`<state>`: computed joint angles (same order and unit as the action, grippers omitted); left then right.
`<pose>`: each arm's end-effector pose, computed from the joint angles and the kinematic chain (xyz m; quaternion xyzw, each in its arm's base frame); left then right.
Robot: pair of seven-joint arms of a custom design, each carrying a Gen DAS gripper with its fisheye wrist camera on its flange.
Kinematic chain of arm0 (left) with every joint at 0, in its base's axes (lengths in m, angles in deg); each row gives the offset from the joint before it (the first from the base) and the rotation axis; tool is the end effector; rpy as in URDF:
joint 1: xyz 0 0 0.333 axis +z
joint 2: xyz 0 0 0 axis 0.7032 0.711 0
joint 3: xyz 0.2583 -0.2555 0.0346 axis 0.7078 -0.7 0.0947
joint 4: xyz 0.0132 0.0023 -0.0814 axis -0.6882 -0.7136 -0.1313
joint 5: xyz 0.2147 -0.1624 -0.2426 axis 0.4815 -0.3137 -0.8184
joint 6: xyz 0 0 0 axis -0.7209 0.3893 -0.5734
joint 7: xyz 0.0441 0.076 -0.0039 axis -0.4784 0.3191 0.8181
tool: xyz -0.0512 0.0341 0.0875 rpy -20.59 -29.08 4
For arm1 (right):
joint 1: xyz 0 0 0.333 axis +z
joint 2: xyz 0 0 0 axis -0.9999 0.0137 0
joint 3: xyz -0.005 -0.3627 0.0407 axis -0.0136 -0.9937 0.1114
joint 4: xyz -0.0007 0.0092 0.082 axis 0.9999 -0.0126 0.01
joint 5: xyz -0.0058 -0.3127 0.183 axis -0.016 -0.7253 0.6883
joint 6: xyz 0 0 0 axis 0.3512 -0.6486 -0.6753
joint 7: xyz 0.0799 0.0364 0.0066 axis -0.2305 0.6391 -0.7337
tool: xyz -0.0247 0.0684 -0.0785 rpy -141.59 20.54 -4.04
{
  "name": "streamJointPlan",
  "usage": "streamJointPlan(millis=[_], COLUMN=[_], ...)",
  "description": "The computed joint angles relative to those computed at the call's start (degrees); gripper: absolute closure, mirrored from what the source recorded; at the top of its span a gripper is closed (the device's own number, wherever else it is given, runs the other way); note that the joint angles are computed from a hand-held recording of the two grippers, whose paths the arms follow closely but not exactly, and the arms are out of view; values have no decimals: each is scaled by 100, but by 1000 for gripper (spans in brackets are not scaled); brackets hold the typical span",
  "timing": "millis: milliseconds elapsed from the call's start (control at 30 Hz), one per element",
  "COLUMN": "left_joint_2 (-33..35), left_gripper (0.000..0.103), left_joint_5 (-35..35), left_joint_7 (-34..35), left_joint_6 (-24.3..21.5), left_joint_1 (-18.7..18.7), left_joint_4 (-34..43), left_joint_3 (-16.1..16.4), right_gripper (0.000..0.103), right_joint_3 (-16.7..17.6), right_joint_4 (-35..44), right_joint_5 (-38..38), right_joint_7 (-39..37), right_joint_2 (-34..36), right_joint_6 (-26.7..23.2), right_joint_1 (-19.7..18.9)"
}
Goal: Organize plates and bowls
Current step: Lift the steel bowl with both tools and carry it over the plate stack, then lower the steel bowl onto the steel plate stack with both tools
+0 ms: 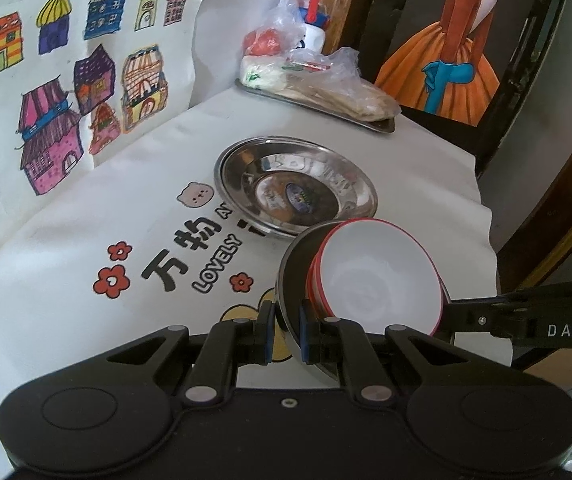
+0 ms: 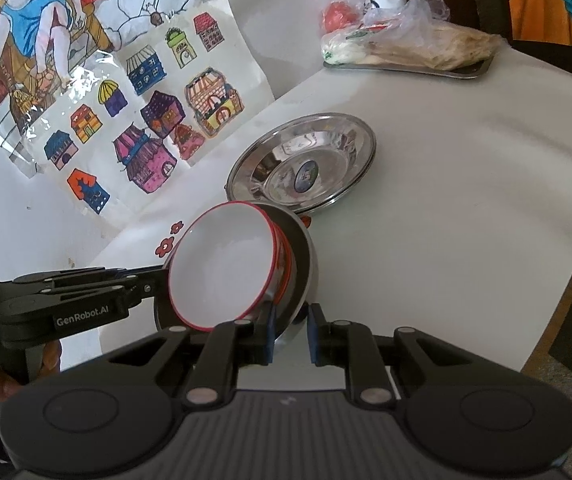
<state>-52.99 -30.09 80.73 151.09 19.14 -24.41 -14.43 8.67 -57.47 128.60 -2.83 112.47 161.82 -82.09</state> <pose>0.6290 -0.3944 0.4718 -0.7086 0.6021 -0.3082 0.2011 0.6873 0.1673 0.4202 -0.7653 0.4909 0.0135 0.4162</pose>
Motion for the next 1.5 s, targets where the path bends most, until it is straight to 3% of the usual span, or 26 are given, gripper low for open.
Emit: streamJointPlan(millis=[800, 1233, 1500], left_joint_2=[691, 852, 1311], left_gripper=[93, 93, 92], left_joint_5=[-231, 15, -482], left_joint_7=[556, 364, 601], left_joint_6=[-90, -197, -378], left_joint_1=[-151, -194, 80], left_joint_4=[1380, 1868, 2388], left_joint_3=[160, 501, 364], right_gripper=[84, 84, 85], right_joint_3=[5, 38, -46], right_joint_4=[548, 1770, 3094], right_joint_5=[56, -692, -1554], right_joint_7=[26, 682, 1562], right_joint_2=[185, 884, 1748], right_joint_6=[172, -169, -462], right_joint_1=[-135, 5, 216])
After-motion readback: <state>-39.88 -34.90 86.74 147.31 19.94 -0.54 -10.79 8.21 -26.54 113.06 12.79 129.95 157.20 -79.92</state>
